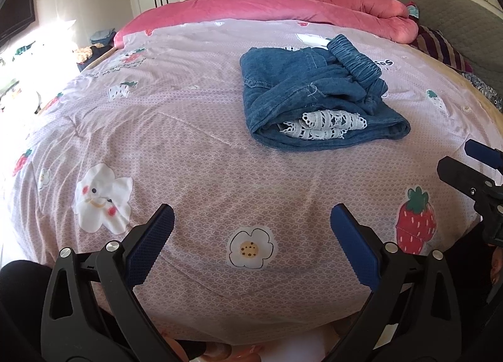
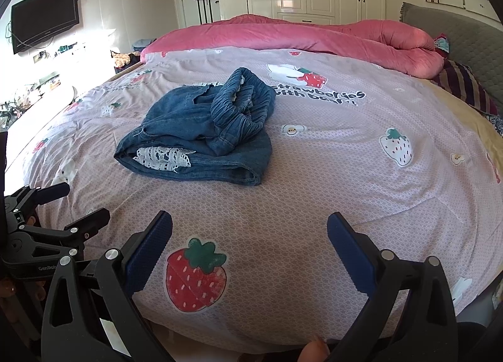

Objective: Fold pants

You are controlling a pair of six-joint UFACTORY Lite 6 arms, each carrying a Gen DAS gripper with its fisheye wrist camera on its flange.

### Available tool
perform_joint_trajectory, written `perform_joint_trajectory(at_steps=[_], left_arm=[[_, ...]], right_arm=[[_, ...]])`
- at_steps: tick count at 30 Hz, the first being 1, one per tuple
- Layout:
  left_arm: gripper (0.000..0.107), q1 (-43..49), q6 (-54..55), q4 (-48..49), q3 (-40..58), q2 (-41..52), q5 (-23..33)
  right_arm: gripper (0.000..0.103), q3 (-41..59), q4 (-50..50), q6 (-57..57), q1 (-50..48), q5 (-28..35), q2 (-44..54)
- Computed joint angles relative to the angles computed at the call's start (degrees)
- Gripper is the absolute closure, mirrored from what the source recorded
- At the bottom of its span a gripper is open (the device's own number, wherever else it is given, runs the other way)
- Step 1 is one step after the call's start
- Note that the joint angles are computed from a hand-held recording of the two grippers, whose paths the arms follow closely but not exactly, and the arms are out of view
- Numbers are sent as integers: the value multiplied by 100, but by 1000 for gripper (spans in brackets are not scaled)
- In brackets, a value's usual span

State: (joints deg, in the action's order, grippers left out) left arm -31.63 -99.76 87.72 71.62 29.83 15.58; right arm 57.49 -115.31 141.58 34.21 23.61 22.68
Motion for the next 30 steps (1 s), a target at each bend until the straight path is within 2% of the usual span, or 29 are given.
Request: perform_joint_trajectory(at_steps=[21,26,30], left_arm=[[13,-16,227,-241,29,5,26],[13,20,554,-610,125,72,-111],[13,-50,942,-1019,275,174,149]], right_arm=[[4,-1,18,-20,-13,10,15],[4,-43,16,16,-38,18,2],[4,-37,158,-69,-45,16,-15]])
